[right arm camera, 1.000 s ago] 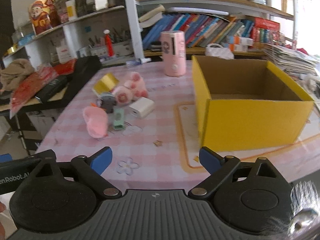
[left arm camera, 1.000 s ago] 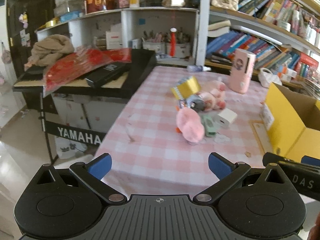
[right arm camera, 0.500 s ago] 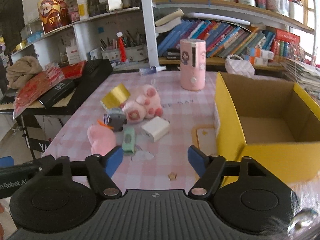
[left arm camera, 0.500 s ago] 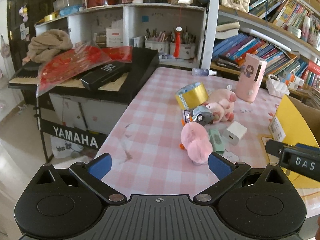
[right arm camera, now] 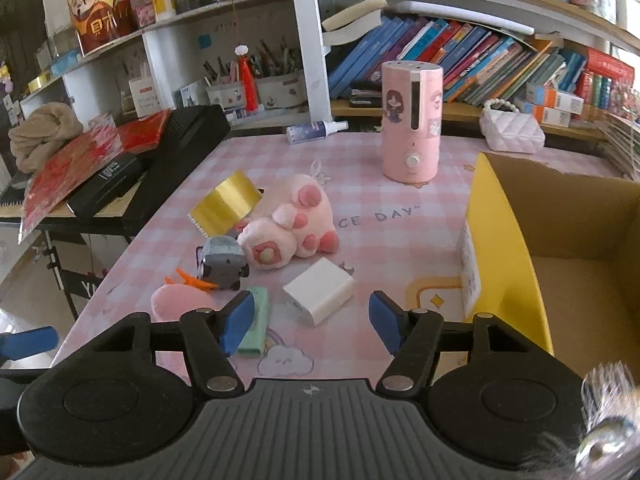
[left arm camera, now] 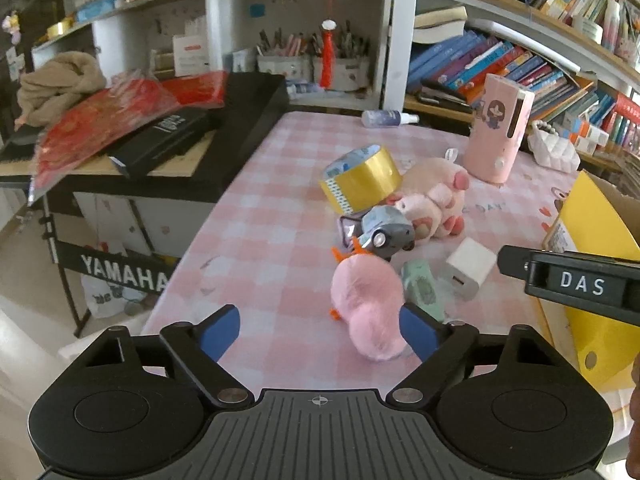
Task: Organize objects
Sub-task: 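Reach the left tool to the pink plush pig while the right tool reaches the white charger, then close the left tool on the pink pig while the right tool grasps the white charger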
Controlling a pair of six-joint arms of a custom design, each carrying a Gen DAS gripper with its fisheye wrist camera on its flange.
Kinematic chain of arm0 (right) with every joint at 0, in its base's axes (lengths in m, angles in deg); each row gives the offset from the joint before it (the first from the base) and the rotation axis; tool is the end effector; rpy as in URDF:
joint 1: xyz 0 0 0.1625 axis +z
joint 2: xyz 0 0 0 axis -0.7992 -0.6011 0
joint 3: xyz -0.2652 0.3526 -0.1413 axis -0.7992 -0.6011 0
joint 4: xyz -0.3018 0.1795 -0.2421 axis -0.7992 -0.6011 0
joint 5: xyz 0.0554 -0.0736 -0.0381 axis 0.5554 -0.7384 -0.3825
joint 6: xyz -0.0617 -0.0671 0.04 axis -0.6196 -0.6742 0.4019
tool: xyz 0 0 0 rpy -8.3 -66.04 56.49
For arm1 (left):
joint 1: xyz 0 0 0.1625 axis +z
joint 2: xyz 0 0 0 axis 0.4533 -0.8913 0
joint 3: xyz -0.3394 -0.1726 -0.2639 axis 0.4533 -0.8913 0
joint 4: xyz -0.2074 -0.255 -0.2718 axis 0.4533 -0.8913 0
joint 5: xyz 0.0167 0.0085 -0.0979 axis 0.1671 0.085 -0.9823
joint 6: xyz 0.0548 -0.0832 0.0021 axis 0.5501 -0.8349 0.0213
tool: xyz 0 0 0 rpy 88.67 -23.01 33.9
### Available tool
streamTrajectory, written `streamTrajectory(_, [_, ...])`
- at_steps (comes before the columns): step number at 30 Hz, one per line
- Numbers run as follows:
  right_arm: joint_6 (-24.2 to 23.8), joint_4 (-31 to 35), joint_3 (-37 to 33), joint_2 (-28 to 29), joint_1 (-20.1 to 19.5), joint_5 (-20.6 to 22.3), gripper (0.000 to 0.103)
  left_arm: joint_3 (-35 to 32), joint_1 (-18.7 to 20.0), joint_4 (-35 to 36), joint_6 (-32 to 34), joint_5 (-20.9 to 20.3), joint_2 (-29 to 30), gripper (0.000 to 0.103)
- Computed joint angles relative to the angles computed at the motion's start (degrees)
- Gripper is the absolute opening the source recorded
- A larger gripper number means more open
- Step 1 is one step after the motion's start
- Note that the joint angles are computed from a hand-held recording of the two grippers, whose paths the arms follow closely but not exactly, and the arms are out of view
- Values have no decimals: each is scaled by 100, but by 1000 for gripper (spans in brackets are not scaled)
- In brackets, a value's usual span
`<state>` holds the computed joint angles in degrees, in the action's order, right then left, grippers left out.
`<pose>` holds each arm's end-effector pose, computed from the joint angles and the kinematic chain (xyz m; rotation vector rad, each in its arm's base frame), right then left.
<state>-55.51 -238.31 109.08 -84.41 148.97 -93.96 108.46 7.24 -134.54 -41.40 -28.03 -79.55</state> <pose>0.1355 -0.4938 0.2668 0.3359 -2.2544 1.0722 -0.3457 -0.4953 0.0579 0.4869 2.2765 -0.8978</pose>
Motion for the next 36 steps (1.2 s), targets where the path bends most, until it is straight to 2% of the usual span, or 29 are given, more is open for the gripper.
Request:
streamTrajectory(4, [-65, 216, -222, 84, -71, -31, 62, -314, 162, -95, 335, -243, 250, 82])
streamTrajectory(9, [-91, 547, -439, 130, -205, -24, 62, -654, 347, 120, 322, -453, 461, 78])
streamTrajectory(12, [-97, 768, -537, 138, -269, -13, 62, -852, 462, 350, 178, -528, 563, 68])
streamTrajectory(13, [-95, 877, -578, 144, -289, -12, 63, -899, 500, 413, 120, -572, 585, 58])
streamTrajectory(15, [-82, 1040, -644, 166, -320, -13, 62, -945, 583, 432, 80, -773, 590, 48])
streamTrajectory(18, [-65, 1287, -758, 215, -349, -11, 62, -944, 594, 498, -46, -874, 526, 47])
streamTrajectory(22, [-122, 1500, -928, 362, -364, -64, 63, -821, 558, 483, -255, -794, 377, 47])
streamTrajectory(29, [-411, 1593, -1179, 689, -365, -284, 64, -693, 535, 621, -510, -714, 191, 47])
streamTrajectory(36, [-564, 1472, -1226, 796, -438, -234, 63, -691, 536, 735, -603, -705, 156, 47])
